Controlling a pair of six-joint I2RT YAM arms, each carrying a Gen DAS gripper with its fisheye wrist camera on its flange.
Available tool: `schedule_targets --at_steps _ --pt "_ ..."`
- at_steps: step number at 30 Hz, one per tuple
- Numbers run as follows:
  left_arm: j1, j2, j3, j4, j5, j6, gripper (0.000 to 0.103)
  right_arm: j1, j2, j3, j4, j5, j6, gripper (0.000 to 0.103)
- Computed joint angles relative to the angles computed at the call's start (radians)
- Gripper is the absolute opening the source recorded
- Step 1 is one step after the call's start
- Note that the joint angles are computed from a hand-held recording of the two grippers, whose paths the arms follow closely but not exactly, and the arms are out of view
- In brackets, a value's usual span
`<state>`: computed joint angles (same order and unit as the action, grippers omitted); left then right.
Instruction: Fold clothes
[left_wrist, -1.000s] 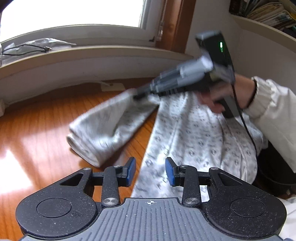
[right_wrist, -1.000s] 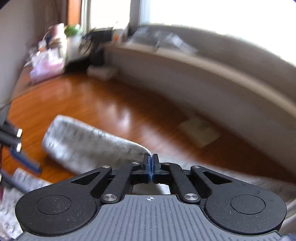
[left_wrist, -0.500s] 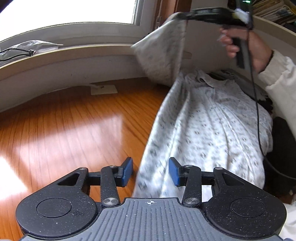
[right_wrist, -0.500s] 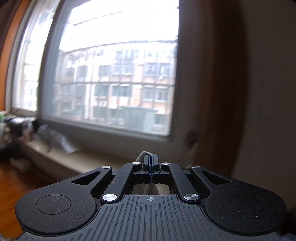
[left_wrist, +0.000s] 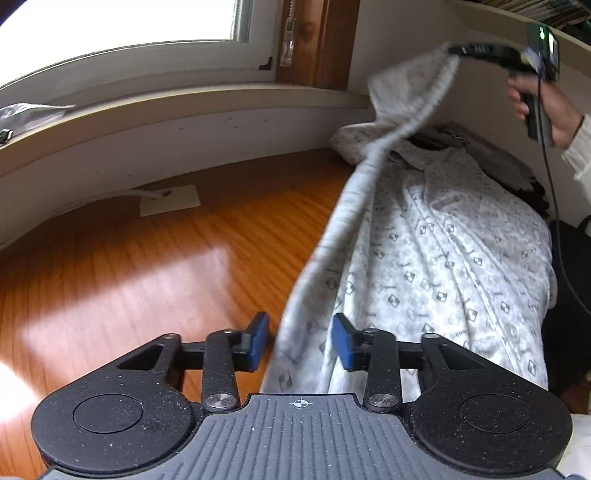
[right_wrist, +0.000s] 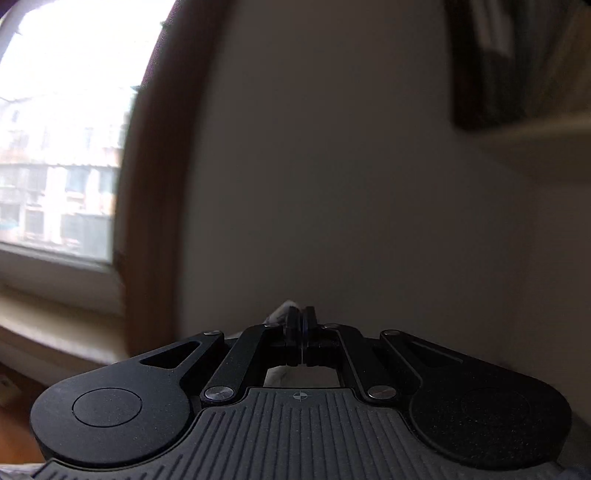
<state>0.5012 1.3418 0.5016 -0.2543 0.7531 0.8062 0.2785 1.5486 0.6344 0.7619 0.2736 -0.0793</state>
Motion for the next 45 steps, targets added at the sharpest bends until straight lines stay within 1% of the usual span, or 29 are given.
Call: schedule_targets --at_steps 1,2,3,6,8,9,11,13,16,18,20,23,25,26,28,29,30,32,33,34,35,36,38,39,41,43,45 --pt "-0.010 0.001 0.001 0.006 -0.007 -0.005 0.035 -0.025 0.010 -0.007 -0.005 -0.004 0.007 0.002" --pt "-0.014 0.001 0.002 0.008 -0.012 -0.003 0.034 -0.047 0.017 0.000 -0.047 -0.016 0.020 0.002" --pt "-0.020 0.000 0.003 0.010 -0.018 -0.002 0.034 -0.075 0.026 0.023 -0.132 -0.043 0.036 0.003" --pt "-0.016 -0.011 0.003 0.007 -0.018 0.002 0.034 -0.098 0.069 -0.008 -0.107 -0.050 0.031 0.008" --pt "0.008 -0.015 0.008 -0.017 -0.002 0.023 0.034 -0.098 0.085 -0.023 -0.109 -0.126 0.032 0.011" --pt "0.024 -0.015 0.012 -0.033 0.007 0.039 0.035 -0.098 0.094 -0.030 -0.109 -0.164 0.031 0.016" --pt "0.063 -0.015 0.019 -0.064 0.021 0.073 0.035 -0.068 0.119 -0.045 -0.087 -0.205 0.029 0.019" --pt "0.109 -0.002 0.035 -0.109 0.039 0.115 0.035 -0.042 0.155 -0.040 -0.106 -0.288 0.017 0.027" --pt "0.173 0.016 0.051 -0.168 0.050 0.184 0.034 0.011 0.224 -0.022 -0.127 -0.380 -0.048 0.028" --pt "0.210 0.024 0.054 -0.207 0.055 0.234 0.034 0.062 0.281 -0.005 -0.120 -0.389 -0.085 0.028" --pt "0.243 0.021 0.054 -0.244 0.064 0.282 0.034 0.085 0.316 0.022 -0.147 -0.417 -0.110 0.028" --pt "0.272 0.013 0.051 -0.280 0.069 0.326 0.034 0.147 0.316 0.009 -0.175 -0.391 -0.133 0.031" --pt "0.286 0.010 0.044 -0.288 0.076 0.349 0.034 0.179 0.293 0.009 -0.216 -0.362 -0.150 0.035" --pt "0.289 0.010 0.042 -0.286 0.078 0.352 0.033 0.181 0.298 0.014 -0.216 -0.336 -0.151 0.036" --pt "0.287 0.003 0.033 -0.270 0.076 0.343 0.016 0.183 0.309 0.024 -0.213 -0.283 -0.155 0.036" --pt "0.285 0.009 0.037 -0.276 0.077 0.347 0.005 0.183 0.310 0.020 -0.204 -0.272 -0.171 0.036" --pt "0.286 0.016 0.044 -0.288 0.084 0.357 0.002 0.184 0.311 0.016 -0.195 -0.262 -0.189 0.036" --pt "0.290 -0.010 0.033 -0.271 0.096 0.345 0.001 0.179 0.317 0.035 -0.223 -0.257 -0.217 0.036" --pt "0.292 -0.027 0.027 -0.261 0.102 0.337 0.001 0.176 0.319 0.045 -0.237 -0.254 -0.231 0.035" --pt "0.293 -0.042 0.023 -0.250 0.108 0.327 0.001 0.174 0.322 0.055 -0.251 -0.251 -0.245 0.032" --pt "0.296 -0.053 0.023 -0.244 0.118 0.315 0.001 0.172 0.316 0.059 -0.260 -0.246 -0.249 0.021" --pt "0.306 -0.065 0.029 -0.249 0.135 0.310 0.001 0.173 0.303 0.046 -0.233 -0.239 -0.247 0.003" --pt "0.327 -0.089 0.040 -0.258 0.169 0.298 0.001 0.174 0.277 0.019 -0.178 -0.225 -0.243 0.003" --pt "0.336 -0.106 0.047 -0.259 0.190 0.283 0.001 0.175 0.255 -0.019 -0.093 -0.213 -0.224 0.003" --pt "0.332 -0.117 0.077 -0.283 0.209 0.266 0.001 0.175 0.211 -0.064 -0.004 -0.203 -0.190 0.003" --pt "0.299 -0.121 0.083 -0.276 0.185 0.245 0.001 0.188 0.186 -0.070 0.001 -0.173 -0.200 0.003" --pt "0.254 -0.113 0.059 -0.232 0.142 0.224 0.002 0.201 0.192 -0.063 -0.005 -0.141 -0.228 0.003"
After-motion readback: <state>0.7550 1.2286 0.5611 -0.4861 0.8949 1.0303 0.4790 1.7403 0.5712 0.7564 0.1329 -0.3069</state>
